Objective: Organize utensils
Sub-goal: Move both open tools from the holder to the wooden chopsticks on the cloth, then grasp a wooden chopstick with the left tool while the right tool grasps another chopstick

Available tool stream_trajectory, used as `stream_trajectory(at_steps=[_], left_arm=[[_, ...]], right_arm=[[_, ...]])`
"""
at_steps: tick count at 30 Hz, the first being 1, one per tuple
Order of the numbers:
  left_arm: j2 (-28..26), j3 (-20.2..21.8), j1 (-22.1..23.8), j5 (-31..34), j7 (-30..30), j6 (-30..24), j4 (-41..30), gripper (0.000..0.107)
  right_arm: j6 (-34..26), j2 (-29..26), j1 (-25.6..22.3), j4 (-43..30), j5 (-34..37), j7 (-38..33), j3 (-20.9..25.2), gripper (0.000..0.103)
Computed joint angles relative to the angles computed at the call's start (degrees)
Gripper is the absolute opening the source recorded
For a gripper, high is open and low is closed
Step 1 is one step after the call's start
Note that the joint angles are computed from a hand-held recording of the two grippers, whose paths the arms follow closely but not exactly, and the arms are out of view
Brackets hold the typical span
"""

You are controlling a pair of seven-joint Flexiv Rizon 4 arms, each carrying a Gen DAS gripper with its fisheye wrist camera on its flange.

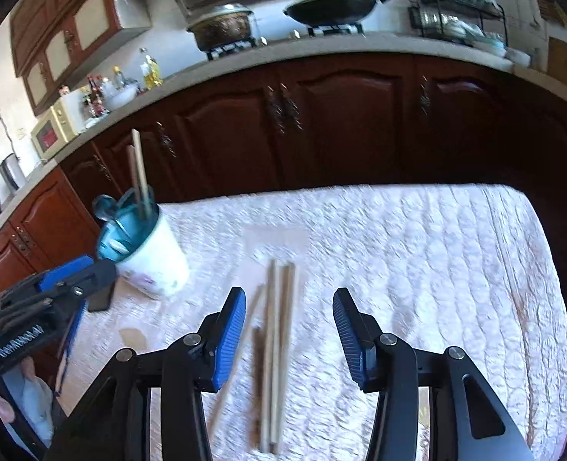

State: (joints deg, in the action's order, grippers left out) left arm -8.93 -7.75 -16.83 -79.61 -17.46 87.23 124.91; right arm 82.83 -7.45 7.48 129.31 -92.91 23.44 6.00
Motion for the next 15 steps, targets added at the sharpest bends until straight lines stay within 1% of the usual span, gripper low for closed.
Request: stream_trajectory(at_steps=[3,6,8,9,10,13,15], left_arm=[[-1.1,0.3,0.6,2.4,-1.9,-0.2,0.5,0.05],[-2.2,0.4,2.0,7.0,-5.2,-0.8,1.2,0.05],[-3.0,0.2,3.1,10.0,-7.4,-1.3,1.7,0.05],[-3.3,0.0,3.6,11.3,-8.5,-1.4,1.9,0.05],[-3.7,-0.2,4.1,12.8,-9.7,-1.6,2.0,0.05],[-4.4,-0.9,5.7,16.7,-13.0,-2.3,2.3,0.05],[-4.9,-1.4,6.7,18.8,-14.7,-2.6,2.3,0.05]], right_arm=[[2.1,-2.3,-0.7,0.5,2.3,-1.1,-0.6,0.045],[4.5,-5.3,-1.0,0.0,3.3,-1.2,-1.2,0.045],[5.3,-7.6,-0.6,-0.6,4.9,-3.0,-1.6,0.045],[5.6,-9.0,-0.1,-1.1,7.1,-5.3,-1.6,0.045],[5.5,-10.5,0.6,-1.6,10.9,-9.0,-1.4,0.045],[5.6,-13.9,2.8,-3.4,17.3,-14.8,-1.8,0.045],[5.5,-16.9,3.3,-5.5,23.3,-20.4,-0.5,0.045]])
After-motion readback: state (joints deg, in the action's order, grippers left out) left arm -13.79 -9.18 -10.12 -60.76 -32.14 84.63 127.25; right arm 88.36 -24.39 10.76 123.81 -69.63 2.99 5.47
